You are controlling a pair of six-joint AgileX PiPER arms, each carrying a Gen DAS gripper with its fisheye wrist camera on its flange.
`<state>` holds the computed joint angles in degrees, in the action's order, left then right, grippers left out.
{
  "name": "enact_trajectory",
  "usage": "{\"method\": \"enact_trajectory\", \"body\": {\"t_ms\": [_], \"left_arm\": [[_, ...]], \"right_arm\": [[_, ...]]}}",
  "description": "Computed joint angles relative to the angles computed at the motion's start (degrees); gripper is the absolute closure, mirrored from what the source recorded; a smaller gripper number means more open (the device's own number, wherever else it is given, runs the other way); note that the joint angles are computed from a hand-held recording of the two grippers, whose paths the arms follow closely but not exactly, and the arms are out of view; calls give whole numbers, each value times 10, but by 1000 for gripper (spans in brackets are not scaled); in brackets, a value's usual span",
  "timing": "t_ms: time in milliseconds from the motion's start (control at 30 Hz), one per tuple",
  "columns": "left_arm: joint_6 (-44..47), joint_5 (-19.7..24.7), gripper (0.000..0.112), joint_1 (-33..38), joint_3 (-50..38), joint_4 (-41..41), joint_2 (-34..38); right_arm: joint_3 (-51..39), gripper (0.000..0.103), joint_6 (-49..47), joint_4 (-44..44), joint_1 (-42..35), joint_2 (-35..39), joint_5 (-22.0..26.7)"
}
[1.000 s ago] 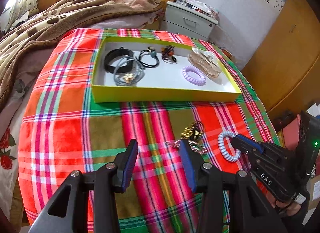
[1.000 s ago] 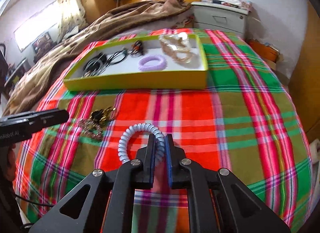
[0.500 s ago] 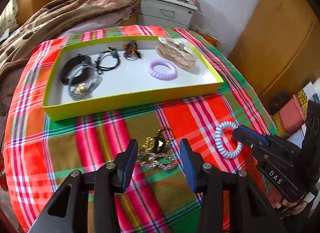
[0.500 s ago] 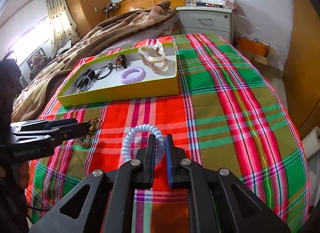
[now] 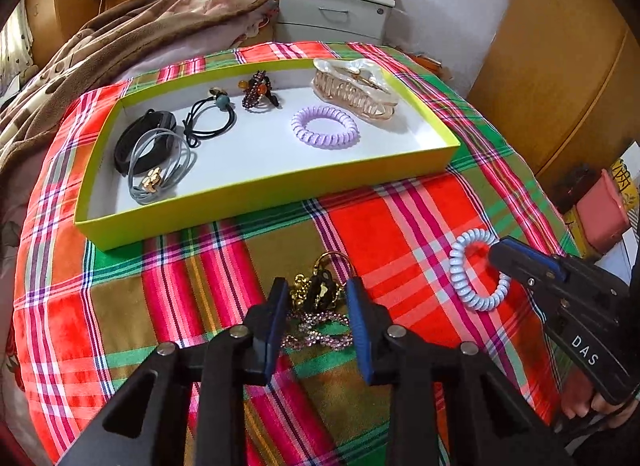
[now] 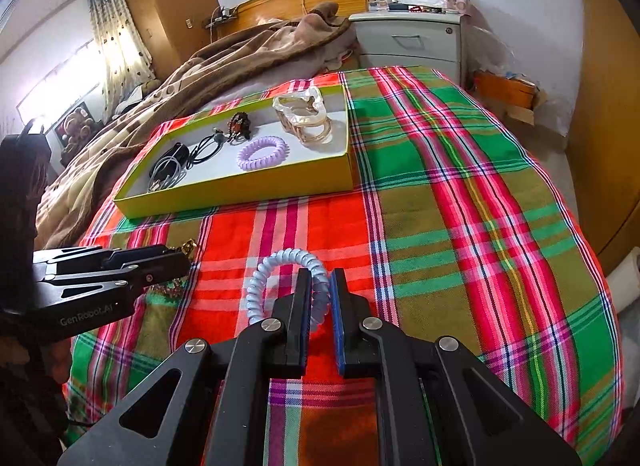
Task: Organize jewelry
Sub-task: 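Carry the light blue coil into the box with the right tool while the left carries the gold clip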
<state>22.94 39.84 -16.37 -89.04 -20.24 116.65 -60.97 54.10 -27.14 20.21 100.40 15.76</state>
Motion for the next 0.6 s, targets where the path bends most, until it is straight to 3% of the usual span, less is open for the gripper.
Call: {"method": "enact_trajectory", "body": {"t_ms": [600], "left_arm": [[21,-15,85,13,22,-33,-24]], "right_arm": [[8,93,37,-33,3,-13,-1]]}}
